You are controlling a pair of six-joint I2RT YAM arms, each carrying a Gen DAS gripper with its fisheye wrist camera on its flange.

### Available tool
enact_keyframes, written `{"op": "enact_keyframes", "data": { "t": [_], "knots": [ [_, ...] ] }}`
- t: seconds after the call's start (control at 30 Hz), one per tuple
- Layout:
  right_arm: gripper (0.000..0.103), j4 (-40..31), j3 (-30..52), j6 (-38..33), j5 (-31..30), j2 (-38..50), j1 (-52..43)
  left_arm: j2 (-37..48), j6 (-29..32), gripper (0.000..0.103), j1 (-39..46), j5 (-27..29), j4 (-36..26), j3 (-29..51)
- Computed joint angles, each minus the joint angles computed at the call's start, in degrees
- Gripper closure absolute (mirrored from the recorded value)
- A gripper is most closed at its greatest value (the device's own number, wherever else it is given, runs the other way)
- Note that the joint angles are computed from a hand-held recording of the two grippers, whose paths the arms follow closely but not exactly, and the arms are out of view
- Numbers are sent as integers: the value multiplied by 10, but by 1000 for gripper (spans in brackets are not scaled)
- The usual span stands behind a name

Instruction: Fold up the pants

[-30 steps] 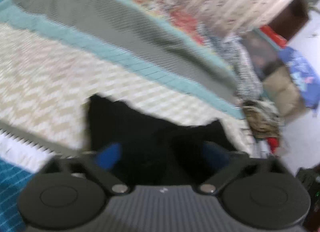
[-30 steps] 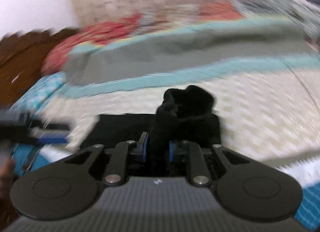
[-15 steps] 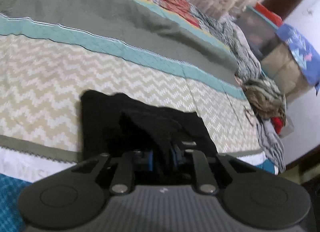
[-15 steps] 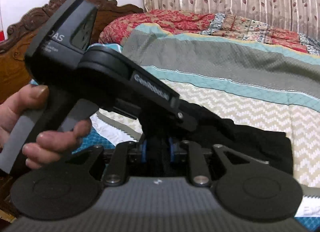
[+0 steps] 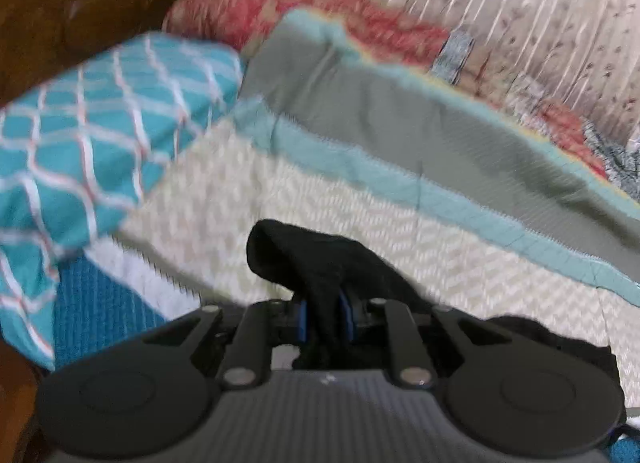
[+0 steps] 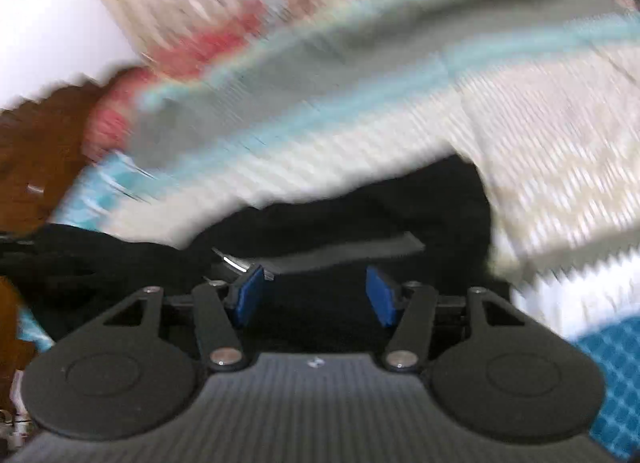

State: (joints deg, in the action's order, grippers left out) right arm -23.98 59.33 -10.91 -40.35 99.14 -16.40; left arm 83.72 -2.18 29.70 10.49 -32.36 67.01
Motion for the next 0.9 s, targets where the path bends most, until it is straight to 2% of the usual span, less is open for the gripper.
{"op": "enact_keyframes", "data": {
  "t": [0.1,0.23,0.33,0.37,0.43,0.5,0.53,0.63,0.77,0.83,0.9],
  "knots": [
    [46,30,-25,-2,18,-8,14,0,14,88,-68,-61,29,-31],
    [46,18,-10,-4,22,-5,23,0,1,85,-198,-125,60,-50],
    [46,18,-7,-2,9,4,13,23,-17,76,-299,-167,83,-54],
    [46,21,-7,-8,6,10,9,35,-25,72,-323,-159,88,-52],
    [46,23,-14,-15,5,6,4,66,-44,68,-356,-100,78,-35],
    [46,23,-19,-23,4,3,2,90,-37,54,-372,-25,76,-28],
    [46,21,-18,-27,2,3,1,90,-35,52,-376,-14,75,-28],
    [46,1,-6,-34,-15,8,-9,35,-41,52,-337,21,86,-52],
    [45,5,-4,-15,-67,-1,-26,-55,-87,45,-189,117,113,-82],
    [45,6,-7,-21,-100,-12,-20,-77,-93,45,-123,130,116,-94],
    [45,-22,3,-40,-122,-18,0,-79,-83,45,-85,119,108,-105]
  ]
}}
